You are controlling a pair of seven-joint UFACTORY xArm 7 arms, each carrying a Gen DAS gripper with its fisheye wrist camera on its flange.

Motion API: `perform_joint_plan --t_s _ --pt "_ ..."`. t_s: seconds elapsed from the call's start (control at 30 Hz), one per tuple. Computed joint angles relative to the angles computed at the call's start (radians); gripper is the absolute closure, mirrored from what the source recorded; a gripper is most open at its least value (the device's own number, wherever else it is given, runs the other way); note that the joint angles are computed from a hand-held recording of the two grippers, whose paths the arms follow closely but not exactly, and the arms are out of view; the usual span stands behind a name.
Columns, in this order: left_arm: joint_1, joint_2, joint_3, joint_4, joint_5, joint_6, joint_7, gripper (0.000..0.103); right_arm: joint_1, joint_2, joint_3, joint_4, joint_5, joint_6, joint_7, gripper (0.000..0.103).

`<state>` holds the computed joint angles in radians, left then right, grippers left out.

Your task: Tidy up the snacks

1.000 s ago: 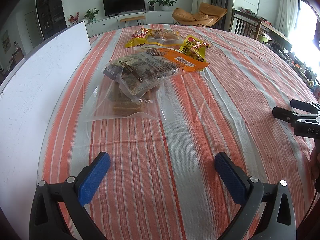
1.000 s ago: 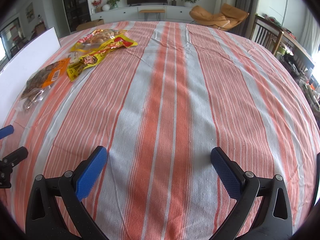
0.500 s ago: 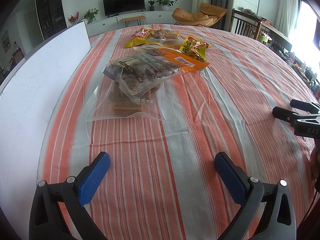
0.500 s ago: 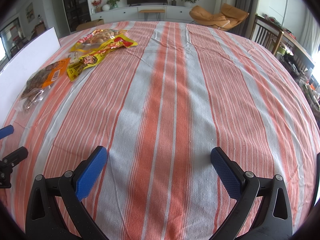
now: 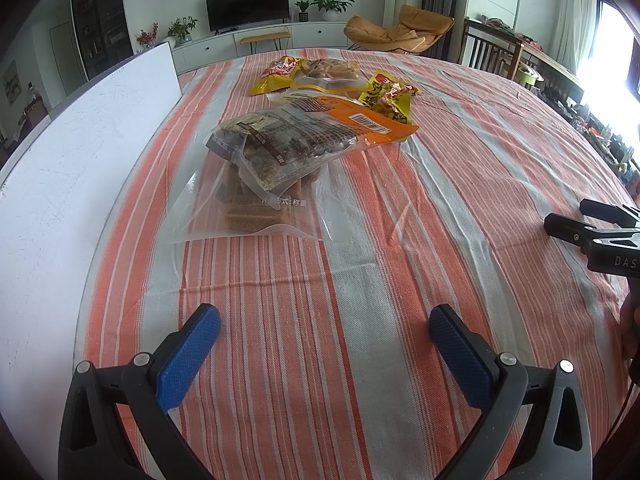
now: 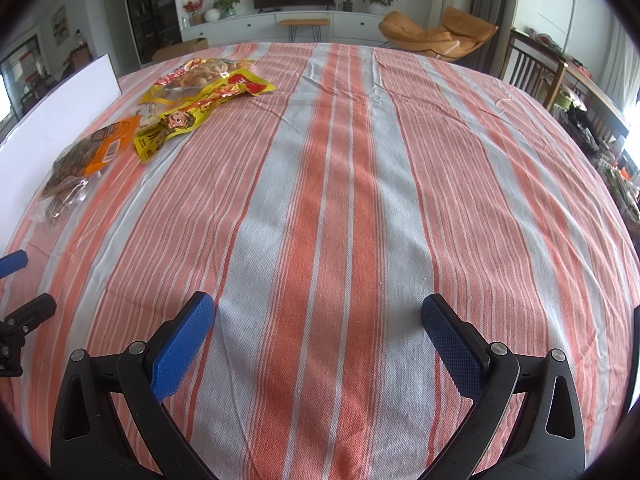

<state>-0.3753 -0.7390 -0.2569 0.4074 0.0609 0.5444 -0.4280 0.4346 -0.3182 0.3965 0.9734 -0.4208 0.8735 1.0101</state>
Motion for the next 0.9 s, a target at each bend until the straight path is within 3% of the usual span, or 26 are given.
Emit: perform_joint_plan --t_s 0.17,0.3,0.47,0.6,0.7,0.73,0.77,0.8,0.83,0.9 --pt "-0.114 -0.049 0.169 0.011 -0.142 0.050 0.171 0.000 0.000 0.000 0.000 0.000 0.000 0.000 0.000 0.000" --pt "-0.050 0.017 0.165 0.130 -0.123 0.068 0.286 0.000 0.001 0.001 -0.001 0.001 0.000 0.000 0.000 0.000" --pt "-0.064 0.322 0.202 0.445 -0.108 0.184 0.621 0.000 0.001 0.003 -0.001 0.002 -0.001 0.000 -0.001 0.000" --pt "0.031 0.509 0.121 0.600 0.028 0.253 0.656 0.000 0.002 0.003 -0.002 0.002 -0.001 0.000 -0.001 0.000" --pt "0.053 0.614 0.140 0.699 -0.102 0.366 0.706 0.001 0.002 0.002 -0.002 0.002 -0.001 0.000 -0.001 0.000" --pt "0.043 0.637 0.162 0.720 -0.161 0.403 0.716 0.010 0.001 0.003 -0.002 0.001 -0.001 -0.001 -0.001 0.000" --pt "0.066 0.632 0.142 0.714 -0.179 0.398 0.717 0.026 0.002 0.002 -0.001 0.001 -0.001 0.000 -0.001 0.000" --pt "0.072 0.601 0.133 0.684 -0.164 0.351 0.697 0.041 0.001 0.003 -0.002 0.001 -0.001 -0.001 -0.001 0.000" --pt "0.093 0.580 0.118 0.669 -0.179 0.333 0.685 0.072 0.001 0.003 -0.002 0.001 -0.001 -0.001 -0.001 0.000" --pt "0.088 0.553 0.155 0.673 -0.288 0.364 0.657 0.081 0.002 0.001 -0.001 0.001 0.000 0.000 -0.001 0.000"
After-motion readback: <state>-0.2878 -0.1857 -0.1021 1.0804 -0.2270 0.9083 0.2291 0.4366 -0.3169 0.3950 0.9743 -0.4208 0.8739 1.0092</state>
